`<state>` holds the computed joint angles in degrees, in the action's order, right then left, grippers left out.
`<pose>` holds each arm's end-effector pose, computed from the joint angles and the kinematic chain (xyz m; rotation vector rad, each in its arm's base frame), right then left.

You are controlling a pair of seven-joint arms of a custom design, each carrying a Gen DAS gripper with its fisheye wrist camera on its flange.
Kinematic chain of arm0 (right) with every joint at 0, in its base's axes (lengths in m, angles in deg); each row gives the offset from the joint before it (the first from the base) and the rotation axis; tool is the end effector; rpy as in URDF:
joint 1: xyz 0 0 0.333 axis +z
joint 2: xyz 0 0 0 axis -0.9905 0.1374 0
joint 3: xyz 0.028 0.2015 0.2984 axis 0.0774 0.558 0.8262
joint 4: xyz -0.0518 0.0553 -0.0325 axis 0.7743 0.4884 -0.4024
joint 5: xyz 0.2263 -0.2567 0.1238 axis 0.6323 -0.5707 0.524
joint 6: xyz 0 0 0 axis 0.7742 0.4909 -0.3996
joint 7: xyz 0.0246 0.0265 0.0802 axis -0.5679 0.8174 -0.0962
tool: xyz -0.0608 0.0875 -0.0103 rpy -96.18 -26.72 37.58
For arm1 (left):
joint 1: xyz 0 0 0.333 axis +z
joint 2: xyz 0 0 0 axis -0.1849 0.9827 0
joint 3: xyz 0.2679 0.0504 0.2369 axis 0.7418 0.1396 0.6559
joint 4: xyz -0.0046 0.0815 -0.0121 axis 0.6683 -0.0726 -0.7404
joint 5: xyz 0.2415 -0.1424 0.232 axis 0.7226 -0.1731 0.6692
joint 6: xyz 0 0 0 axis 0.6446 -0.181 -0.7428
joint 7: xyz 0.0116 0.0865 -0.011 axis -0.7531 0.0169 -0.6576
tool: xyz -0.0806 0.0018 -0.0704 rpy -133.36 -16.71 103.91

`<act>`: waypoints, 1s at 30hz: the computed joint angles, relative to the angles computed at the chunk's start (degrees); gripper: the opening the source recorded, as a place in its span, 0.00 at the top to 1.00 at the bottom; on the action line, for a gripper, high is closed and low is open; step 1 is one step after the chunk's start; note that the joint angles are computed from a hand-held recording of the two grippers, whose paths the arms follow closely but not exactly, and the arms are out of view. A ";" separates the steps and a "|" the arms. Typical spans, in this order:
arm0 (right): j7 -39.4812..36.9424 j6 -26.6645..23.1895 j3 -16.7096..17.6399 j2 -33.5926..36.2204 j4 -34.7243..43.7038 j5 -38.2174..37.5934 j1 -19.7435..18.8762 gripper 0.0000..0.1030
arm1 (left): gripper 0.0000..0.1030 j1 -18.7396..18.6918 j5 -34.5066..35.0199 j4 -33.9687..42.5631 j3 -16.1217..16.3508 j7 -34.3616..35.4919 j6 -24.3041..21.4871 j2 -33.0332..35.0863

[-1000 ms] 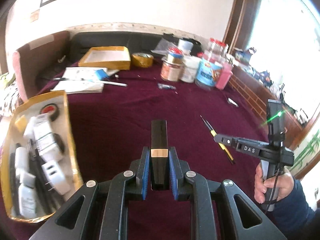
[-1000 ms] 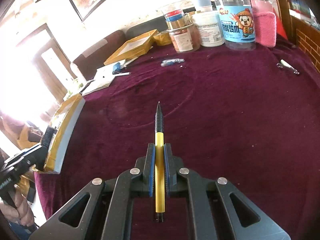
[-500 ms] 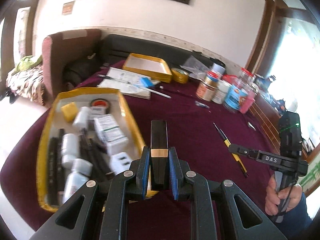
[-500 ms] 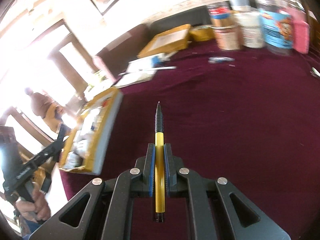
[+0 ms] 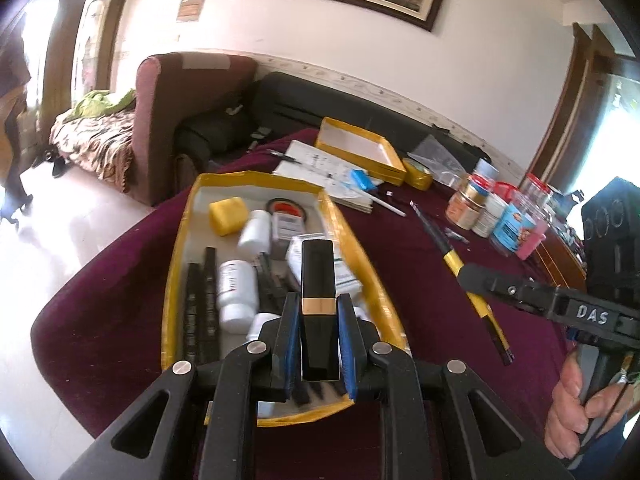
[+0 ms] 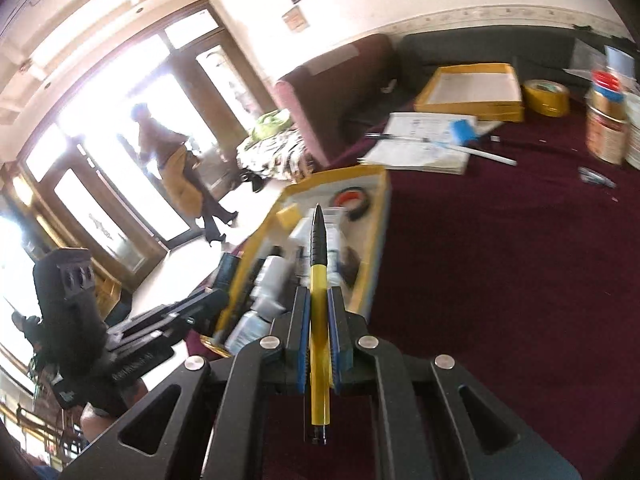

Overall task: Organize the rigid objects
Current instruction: 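Carry the black marker and yellow pencil over the tray with both tools, then lower the marker and pencil into the tray and open both tools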

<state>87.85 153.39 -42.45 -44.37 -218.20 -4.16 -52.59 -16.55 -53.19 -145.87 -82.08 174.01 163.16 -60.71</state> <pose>0.4060 0.2697 0.5621 -1.5482 1.5597 -0.2439 0.4880 -0.0533 0.5768 -1.5885 2.0723 -1.2566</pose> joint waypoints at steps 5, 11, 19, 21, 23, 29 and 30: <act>-4.94 -1.68 -2.08 4.01 5.53 4.73 3.82 0.92 | 0.83 1.03 -0.23 0.78 0.58 -0.54 -0.04 1.41; -14.82 -6.78 0.09 9.98 13.39 15.32 3.11 0.92 | 0.83 2.48 0.11 1.51 0.53 -1.60 -0.19 3.26; -9.43 -11.84 4.04 17.75 21.35 9.18 -0.78 0.92 | 0.83 3.84 1.91 2.55 -0.25 -3.11 -0.44 5.38; -7.02 -12.41 4.51 18.76 22.08 6.57 -1.32 0.92 | 0.83 3.90 2.07 2.60 -0.46 -3.03 -0.32 5.61; -5.09 -13.00 5.06 19.46 22.73 4.39 -2.00 0.92 | 0.83 3.91 2.18 2.52 -0.67 -2.89 0.10 5.79; -1.81 -14.68 6.08 21.45 24.38 0.89 -3.55 0.92 | 0.83 3.79 3.01 2.71 -1.22 -3.15 0.63 6.70; -1.39 -14.92 6.13 21.51 24.47 0.50 -3.59 0.92 | 0.83 3.74 3.06 2.67 -1.32 -3.09 0.74 6.81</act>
<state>86.46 138.47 -36.32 -22.86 -193.73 -3.67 -56.18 -12.81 -50.13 -143.20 -83.40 170.92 163.90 -53.90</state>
